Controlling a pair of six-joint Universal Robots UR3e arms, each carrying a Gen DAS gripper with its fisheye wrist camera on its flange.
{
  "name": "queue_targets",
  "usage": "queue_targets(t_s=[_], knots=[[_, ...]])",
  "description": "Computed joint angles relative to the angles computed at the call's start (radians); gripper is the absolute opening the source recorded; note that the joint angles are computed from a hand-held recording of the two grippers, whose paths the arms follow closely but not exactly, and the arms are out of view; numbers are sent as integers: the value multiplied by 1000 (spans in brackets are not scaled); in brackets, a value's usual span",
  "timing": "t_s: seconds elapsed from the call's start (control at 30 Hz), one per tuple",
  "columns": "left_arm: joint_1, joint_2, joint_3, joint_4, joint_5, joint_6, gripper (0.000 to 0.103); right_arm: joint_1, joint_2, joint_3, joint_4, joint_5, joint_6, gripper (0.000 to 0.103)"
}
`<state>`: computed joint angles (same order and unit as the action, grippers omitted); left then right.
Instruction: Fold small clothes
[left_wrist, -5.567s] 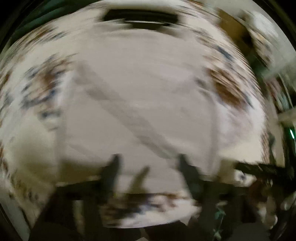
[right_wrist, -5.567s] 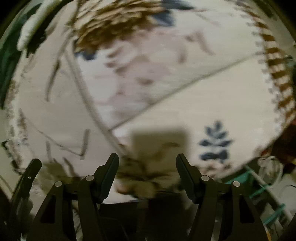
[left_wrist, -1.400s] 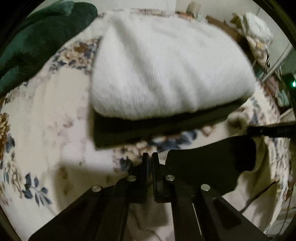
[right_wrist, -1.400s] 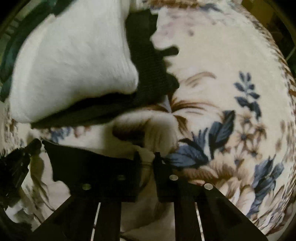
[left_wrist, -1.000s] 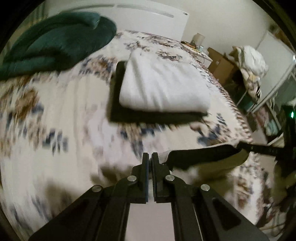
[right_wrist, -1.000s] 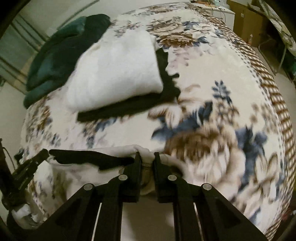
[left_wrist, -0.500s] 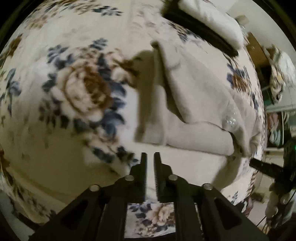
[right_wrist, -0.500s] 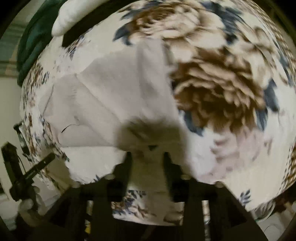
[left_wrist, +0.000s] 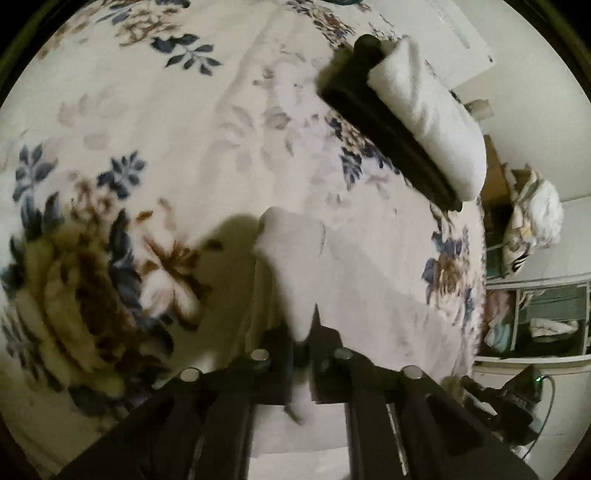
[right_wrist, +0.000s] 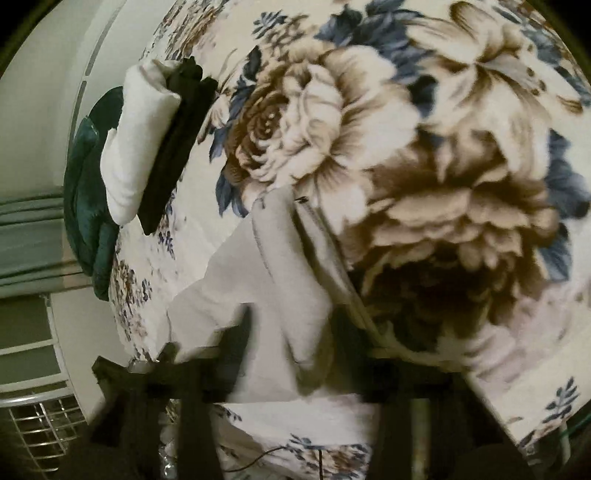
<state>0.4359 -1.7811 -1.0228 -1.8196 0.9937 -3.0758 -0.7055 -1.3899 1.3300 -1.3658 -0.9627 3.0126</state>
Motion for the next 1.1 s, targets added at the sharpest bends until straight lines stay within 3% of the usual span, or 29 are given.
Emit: queue_targets(t_s=[0.03, 0.07, 0.2, 0.4, 0.43, 0.47, 0.53, 0.6, 0.77, 0.8, 0.83, 0.87, 0.97, 1.1], knots=[[5, 20, -1, -2, -8, 3, 4, 26, 6, -11, -24, -21, 19, 7], [11, 31, 1, -7, -13, 0, 4, 44, -13, 14, -68, -26, 43, 5], [90, 71, 45, -136, -80, 19, 4, -8, -75, 75, -133, 42, 105, 4], [152, 84, -26, -228, -105, 67, 7, -50, -50, 95, -82, -33, 91, 5], [151, 84, -26, -252, -105, 85, 8, -51, -50, 97, -65, -42, 84, 14], [147, 85, -23, -267, -89, 94, 14, -42, -44, 88, -43, -72, 88, 31], [155, 120, -62, -266, -89, 106, 20, -61, -71, 122, -34, -56, 70, 49], [153, 141, -100, -256, -103, 89, 32, -84, -108, 164, -23, -18, 41, 51], [59, 149, -153, -100, -55, -24, 30, -72, -139, 239, -33, 48, 30, 51], [39, 159, -164, -54, -29, -47, 21, -56, -145, 251, -58, 51, 46, 50], [25, 167, -164, -29, -7, -62, 8, -50, -159, 264, -80, 50, 58, 32], [23, 172, -158, -29, -3, -64, 5, -34, -164, 266, -102, 42, 77, 8], [43, 205, -126, -74, -10, -56, 5, -15, -198, 262, -132, 35, 115, 4], [85, 226, -55, -198, -33, -14, 5, -35, -239, 209, -67, 37, 112, 4]])
